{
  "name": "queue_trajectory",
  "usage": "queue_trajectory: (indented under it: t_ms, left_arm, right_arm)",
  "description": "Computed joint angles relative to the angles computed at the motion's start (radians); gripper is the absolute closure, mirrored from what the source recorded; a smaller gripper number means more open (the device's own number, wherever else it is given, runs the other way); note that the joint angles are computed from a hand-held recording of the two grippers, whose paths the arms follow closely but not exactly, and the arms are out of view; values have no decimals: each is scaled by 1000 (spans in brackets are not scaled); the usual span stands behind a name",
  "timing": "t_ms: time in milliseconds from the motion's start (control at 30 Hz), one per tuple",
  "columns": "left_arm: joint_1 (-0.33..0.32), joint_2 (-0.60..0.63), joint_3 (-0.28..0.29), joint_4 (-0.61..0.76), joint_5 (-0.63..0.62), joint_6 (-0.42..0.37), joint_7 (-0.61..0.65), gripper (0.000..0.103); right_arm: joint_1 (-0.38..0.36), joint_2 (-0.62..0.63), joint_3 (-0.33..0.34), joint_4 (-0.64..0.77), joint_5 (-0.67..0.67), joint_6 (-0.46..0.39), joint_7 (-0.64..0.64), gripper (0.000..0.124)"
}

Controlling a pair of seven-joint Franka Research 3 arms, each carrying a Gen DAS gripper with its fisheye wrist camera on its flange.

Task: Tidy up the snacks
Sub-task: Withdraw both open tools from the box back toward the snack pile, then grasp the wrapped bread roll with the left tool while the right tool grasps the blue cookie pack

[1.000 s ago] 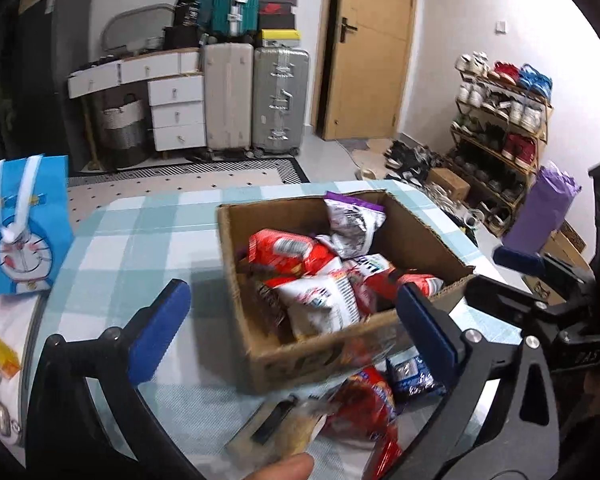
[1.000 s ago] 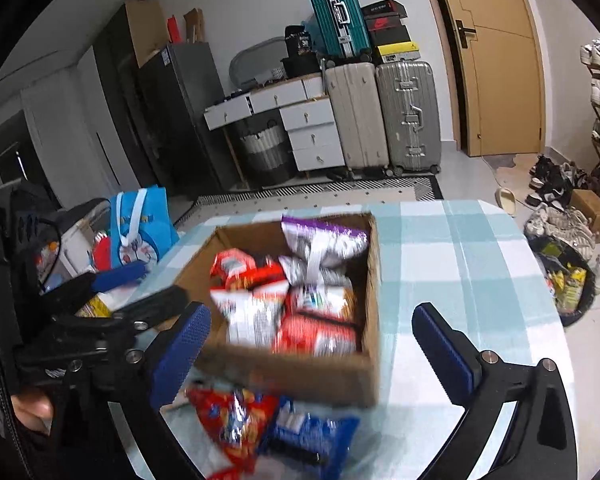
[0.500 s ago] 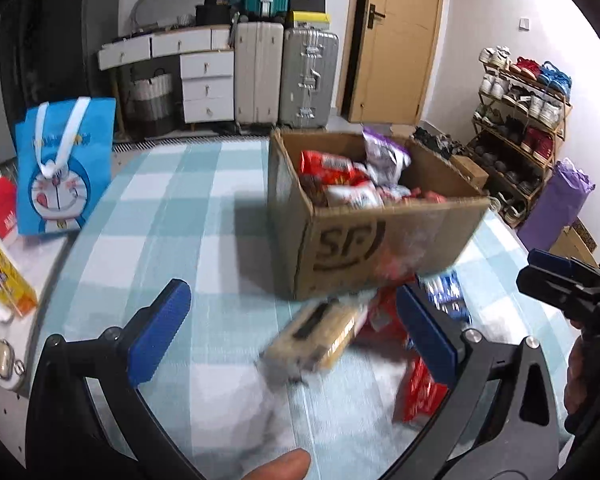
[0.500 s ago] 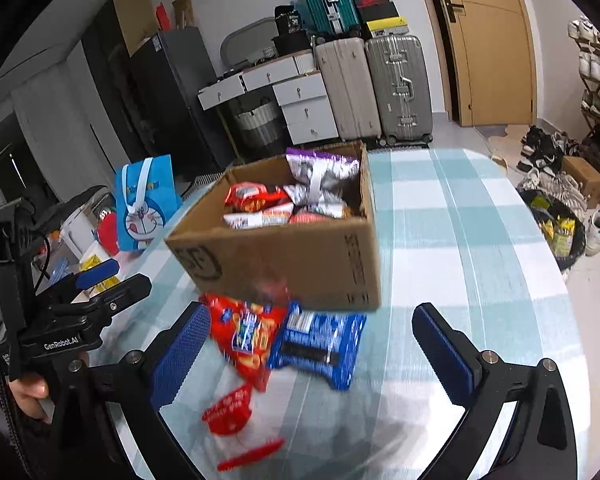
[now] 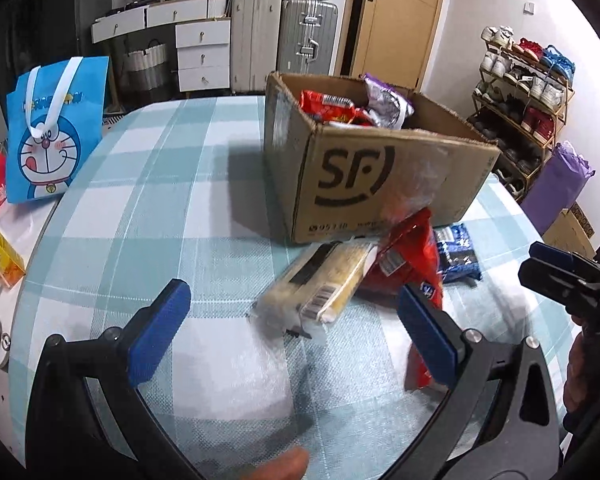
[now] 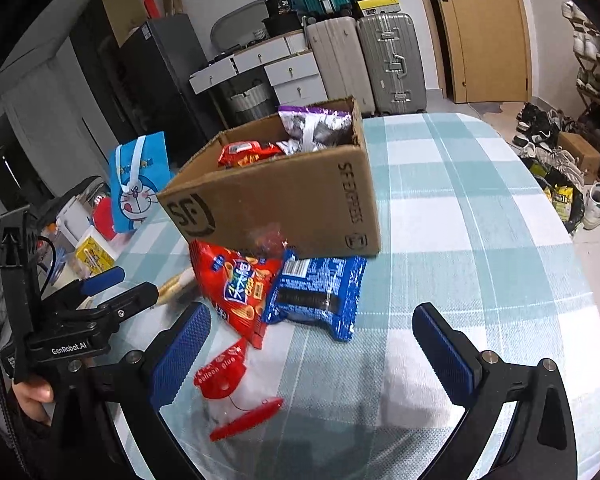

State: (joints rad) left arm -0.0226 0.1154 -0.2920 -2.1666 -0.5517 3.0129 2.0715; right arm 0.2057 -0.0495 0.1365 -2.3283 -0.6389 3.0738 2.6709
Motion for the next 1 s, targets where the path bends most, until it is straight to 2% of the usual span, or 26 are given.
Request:
queue_trajectory:
  t_ms: [200, 267, 433, 567, 733, 867, 1000]
  left_arm:
    - [2, 24, 11, 11, 46, -19, -46, 1]
    - [8, 33, 8, 17, 58, -22, -56, 1]
    - [27, 53, -9, 32, 80, -33, -68, 1]
    - [28, 75, -5, 51, 128, -48, -108, 1]
    - [54, 91, -24, 65, 128, -58, -112, 1]
    - [56, 102, -20, 75, 158, -56, -133, 1]
    - [66, 108, -28, 82, 172, -55, -136, 1]
  right_arm:
    - [28, 35, -26, 7, 78, -1, -62, 21]
    - [34, 40, -38, 9, 65, 2, -51, 21]
    - [61, 65, -59, 23, 111, -14, -118, 21]
    - [83, 98, -50, 30, 353, -18, -349, 21]
    - [126, 128, -86, 56, 418, -37, -395, 21]
    - [183, 156, -160, 104, 263, -78, -275, 21]
    - [188, 177, -165, 144, 221, -124, -267, 21]
